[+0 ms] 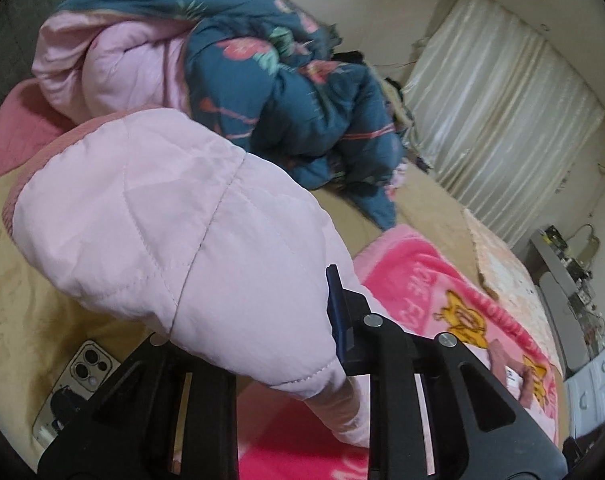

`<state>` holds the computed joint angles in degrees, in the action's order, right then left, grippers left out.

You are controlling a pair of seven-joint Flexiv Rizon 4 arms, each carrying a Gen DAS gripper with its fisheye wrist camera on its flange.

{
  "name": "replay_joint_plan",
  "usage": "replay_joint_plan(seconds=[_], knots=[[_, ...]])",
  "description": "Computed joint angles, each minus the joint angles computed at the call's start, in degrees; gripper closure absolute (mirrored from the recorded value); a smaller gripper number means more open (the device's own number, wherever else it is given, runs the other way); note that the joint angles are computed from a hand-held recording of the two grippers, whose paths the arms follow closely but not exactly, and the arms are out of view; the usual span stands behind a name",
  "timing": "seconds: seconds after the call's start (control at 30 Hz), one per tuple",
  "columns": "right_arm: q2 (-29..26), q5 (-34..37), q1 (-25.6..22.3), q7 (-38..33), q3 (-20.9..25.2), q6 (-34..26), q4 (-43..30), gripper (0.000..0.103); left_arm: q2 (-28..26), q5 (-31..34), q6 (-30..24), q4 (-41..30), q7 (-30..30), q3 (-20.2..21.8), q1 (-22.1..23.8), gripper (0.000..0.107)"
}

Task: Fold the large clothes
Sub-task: 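Grasp the sleeve cuff with the left gripper and lift it, then carry the sleeve across the jacket front with the left gripper and lower it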

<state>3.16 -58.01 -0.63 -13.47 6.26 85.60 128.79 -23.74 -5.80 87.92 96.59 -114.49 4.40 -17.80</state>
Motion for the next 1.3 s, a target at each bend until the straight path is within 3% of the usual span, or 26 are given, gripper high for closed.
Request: replay_joint_plan(seconds=[0.2,0.43,0.9,1.3], knots=[[3.96,0.63,-2.82,-1.10,0.49,0.80,3.14,0.006,1.84,4.08,-2.37,-1.88,-1.42,2.70,-4.06,0.093],[7.96,9.78,-4.30,-8.93,2.13,0.64,6.57,0.006,3.27,11.72,-7.02,-5.88,-5.47,3.88,-7.39,0.094],[16.60,25.72,-8.22,-20.43,3.36,-0.02,12.30,0.006,2.20,19.66,-12.07,-13.66,-6.54,-1.22,-11.00,0.095],[21.48,35.33,-9.93,-26.61,3.13,0.59,16.12,0.006,-1.81,18.91,-14.25,-19.32,-0.99,-4.58,-14.16,0.095]])
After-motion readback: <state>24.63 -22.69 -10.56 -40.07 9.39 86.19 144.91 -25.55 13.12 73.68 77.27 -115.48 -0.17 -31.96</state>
